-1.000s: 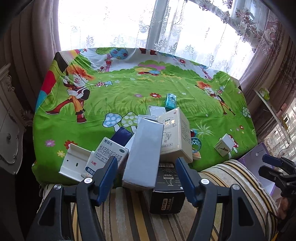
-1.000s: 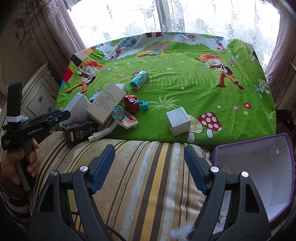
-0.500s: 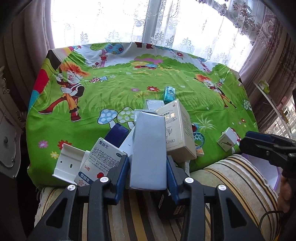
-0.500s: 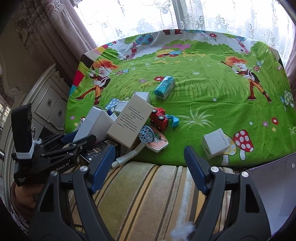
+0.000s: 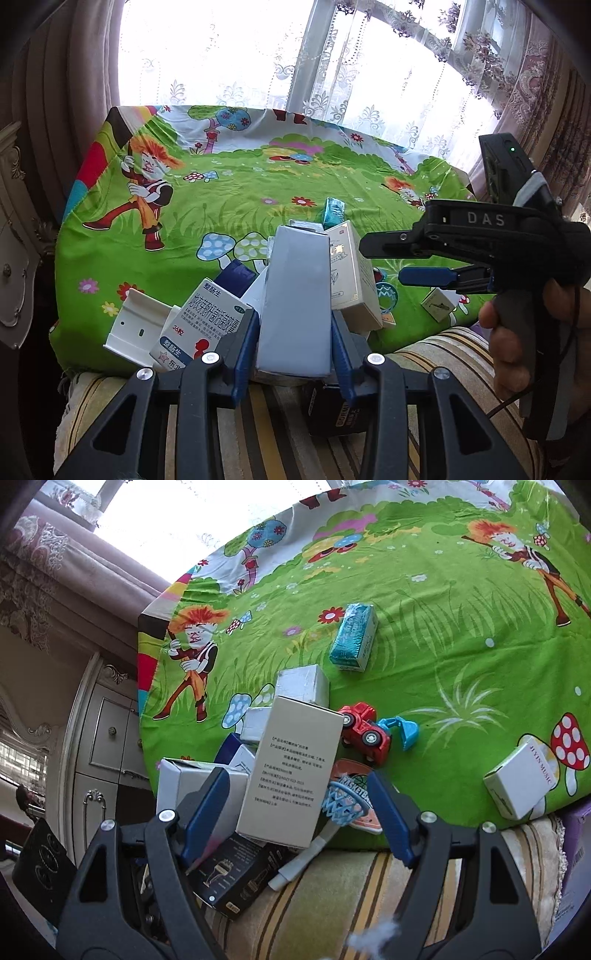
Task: Organize rigid objects
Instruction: 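Grasp the beige printed box with the right gripper while the left gripper grasps a pale blue box, then carry both boxes over the purple box and open both grippers to release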
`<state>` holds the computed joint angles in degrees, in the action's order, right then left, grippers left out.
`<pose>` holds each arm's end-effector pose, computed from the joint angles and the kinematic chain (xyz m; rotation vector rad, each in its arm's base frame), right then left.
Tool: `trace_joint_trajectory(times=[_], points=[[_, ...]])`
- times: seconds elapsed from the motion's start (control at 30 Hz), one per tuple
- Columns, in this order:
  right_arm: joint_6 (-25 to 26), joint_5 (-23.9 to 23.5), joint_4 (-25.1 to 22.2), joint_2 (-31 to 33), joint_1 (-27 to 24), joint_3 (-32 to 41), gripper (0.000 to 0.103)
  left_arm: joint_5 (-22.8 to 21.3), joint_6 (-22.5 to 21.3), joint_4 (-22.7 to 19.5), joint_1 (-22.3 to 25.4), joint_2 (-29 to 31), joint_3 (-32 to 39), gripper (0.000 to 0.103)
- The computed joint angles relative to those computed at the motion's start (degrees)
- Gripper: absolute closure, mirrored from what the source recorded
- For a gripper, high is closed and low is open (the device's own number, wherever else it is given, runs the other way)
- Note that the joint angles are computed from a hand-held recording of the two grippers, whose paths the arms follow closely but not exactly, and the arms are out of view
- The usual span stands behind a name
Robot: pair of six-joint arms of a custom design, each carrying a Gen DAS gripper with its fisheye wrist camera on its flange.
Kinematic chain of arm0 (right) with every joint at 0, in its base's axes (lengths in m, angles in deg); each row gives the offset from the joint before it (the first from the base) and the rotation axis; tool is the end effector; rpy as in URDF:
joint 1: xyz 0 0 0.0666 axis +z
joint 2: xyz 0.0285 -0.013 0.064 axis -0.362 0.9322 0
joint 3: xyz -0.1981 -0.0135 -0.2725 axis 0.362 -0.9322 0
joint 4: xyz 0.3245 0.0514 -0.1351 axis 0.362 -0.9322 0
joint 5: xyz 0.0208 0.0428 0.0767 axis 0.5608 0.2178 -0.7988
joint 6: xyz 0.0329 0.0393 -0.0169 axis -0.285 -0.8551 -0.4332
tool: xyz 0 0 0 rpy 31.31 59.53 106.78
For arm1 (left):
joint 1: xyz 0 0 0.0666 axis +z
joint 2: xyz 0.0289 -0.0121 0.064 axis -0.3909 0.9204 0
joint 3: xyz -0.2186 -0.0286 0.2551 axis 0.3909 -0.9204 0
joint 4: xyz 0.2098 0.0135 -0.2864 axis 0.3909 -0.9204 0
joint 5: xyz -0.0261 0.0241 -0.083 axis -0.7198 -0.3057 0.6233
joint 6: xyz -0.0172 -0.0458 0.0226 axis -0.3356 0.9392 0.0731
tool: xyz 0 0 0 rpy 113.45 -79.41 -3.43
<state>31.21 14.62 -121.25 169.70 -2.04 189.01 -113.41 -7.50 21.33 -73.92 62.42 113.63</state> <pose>0.5154 0.1973 0.3160 -0.2977 2.7292 0.8590 0.3634 -0.4209 0.3249 -0.2421 2.3817 -0.2016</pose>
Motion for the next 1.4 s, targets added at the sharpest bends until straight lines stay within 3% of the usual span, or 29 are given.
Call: trace_joint_trajectory(times=[0.47, 0.5, 0.57, 0.83, 1.2, 1.4], points=[[2.15, 3.93, -1.35, 3.35, 2.67, 3.41, 0.023, -0.87, 1.14, 0.73, -0.22, -0.24, -1.0, 0.064], [2.87, 4.69, -1.41, 3.45, 2.95, 3.49, 0.026, -0.99, 1.16, 0.61, -0.25, -0.15, -0.87, 0.064], [4.53, 6.91, -0.8, 3.11, 3.49, 2.92, 0.04, -1.38, 1.26, 0.19, -0.35, 0.06, -0.54, 0.064], [5.34, 6.65, 6.28, -1.3, 2.6, -3.17, 0.045, -3.33, 1.7, -0.63, -0.87, 0.56, 0.59, 0.064], [2.66, 4.48, 20.33, -10.6, -0.52, -13.54, 0.045, -12.28, 2.95, -3.07, -3.29, 1.05, 3.83, 0.064], [2.79, 5.34, 22.11, -14.44, -2.07, -17.07, 0.045, -14.38, 2.83, -4.7, -4.49, 2.48, 7.14, 0.065]])
